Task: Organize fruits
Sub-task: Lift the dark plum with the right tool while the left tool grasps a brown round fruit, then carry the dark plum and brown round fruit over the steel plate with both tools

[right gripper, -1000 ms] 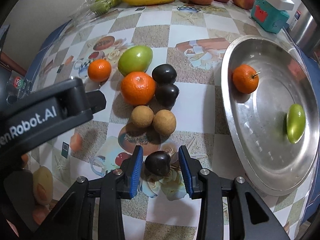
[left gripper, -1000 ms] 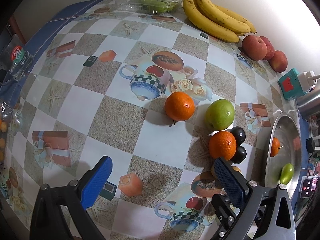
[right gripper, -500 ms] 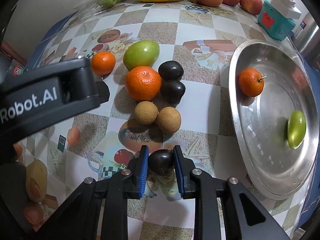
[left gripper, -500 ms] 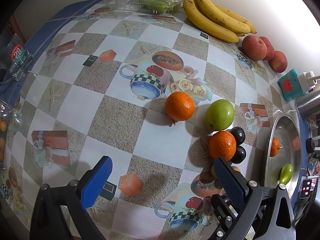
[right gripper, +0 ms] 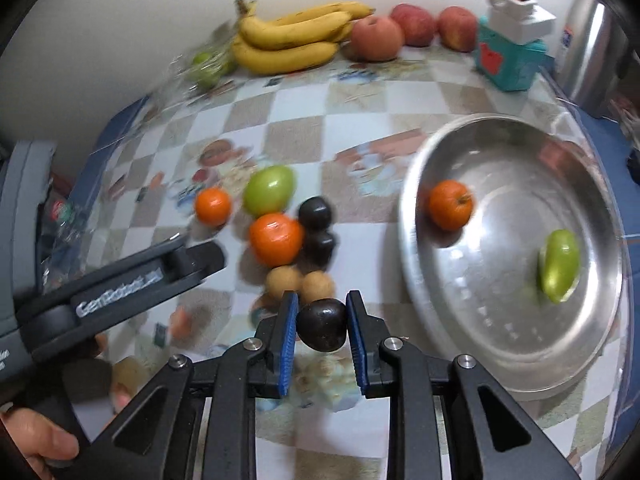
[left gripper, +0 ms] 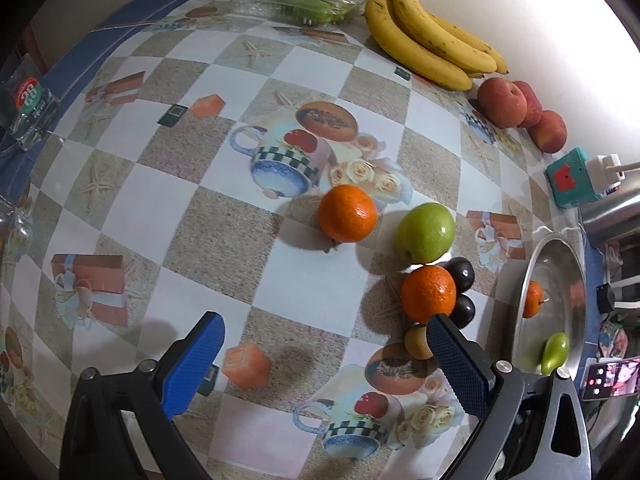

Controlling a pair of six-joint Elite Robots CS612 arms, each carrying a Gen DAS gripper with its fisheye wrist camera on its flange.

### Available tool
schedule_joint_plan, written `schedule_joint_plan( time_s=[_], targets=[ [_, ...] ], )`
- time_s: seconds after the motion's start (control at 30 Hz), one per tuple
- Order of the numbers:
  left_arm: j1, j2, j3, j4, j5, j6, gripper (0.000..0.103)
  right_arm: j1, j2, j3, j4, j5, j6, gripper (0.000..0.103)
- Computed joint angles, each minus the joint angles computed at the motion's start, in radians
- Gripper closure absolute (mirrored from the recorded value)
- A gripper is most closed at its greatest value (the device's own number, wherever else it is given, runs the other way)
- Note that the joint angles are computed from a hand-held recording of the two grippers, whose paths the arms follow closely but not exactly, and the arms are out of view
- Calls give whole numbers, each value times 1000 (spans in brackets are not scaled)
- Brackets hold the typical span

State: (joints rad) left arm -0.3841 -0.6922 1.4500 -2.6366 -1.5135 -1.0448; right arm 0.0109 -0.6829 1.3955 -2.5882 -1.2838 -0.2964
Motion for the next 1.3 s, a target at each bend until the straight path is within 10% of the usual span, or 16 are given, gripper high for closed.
schedule_joint_plan(
  time_s=[0.63, 1.3],
  targets=[
    [-2, 70, -94, -51, -153, 86, 63, -47, 19, -38, -27, 38, 144, 78],
    [-6, 69, -97, -40, -152, 85, 76, -53, 16, -33, -38, 57, 156, 78]
  ],
)
